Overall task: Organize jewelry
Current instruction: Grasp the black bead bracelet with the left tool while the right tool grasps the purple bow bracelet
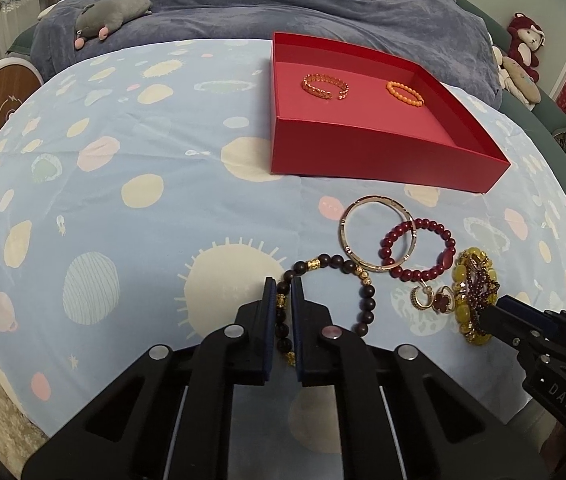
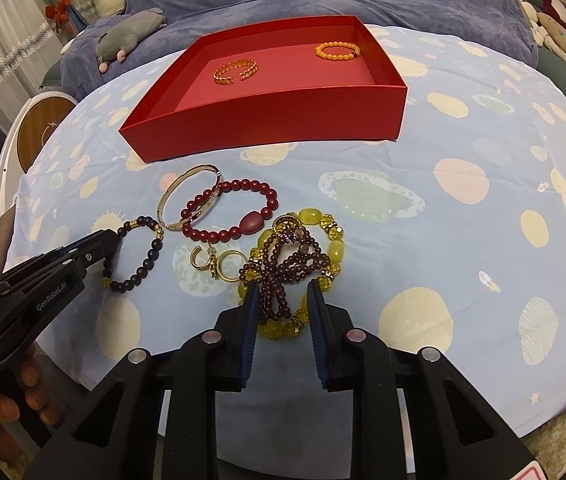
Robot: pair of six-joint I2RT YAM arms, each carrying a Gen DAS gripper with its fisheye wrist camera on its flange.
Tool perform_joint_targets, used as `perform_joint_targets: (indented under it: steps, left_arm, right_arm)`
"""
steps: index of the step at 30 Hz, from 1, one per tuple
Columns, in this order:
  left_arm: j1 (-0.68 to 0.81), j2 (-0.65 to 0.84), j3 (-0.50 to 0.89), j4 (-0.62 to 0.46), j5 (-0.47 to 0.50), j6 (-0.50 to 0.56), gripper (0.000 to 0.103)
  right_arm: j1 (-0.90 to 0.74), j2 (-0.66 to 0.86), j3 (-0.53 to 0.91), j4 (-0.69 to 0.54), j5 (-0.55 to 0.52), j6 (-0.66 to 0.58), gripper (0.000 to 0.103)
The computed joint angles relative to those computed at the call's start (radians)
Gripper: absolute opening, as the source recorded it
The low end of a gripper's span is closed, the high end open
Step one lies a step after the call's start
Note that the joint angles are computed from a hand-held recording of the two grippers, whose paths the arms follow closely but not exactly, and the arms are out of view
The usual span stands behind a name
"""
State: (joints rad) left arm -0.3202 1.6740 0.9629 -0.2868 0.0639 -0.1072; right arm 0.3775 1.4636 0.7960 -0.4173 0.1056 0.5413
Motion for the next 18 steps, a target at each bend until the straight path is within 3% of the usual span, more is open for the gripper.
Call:
perform_joint_targets:
  steps: [5,18]
  left_arm:
    - [-0.002,-0.004,0.001,-0.004,0.003,0.002,0.007]
    - [-0.002,-0.045,0.001,-0.019,0.025,0.000,0.005]
  right_arm:
    - [-0.010,0.005,-0.001,0.010,-0.019,-0.010,0.006]
    - [-0.027,-0.072,-0.016,-0.004,-0.022,-0.006,0.004]
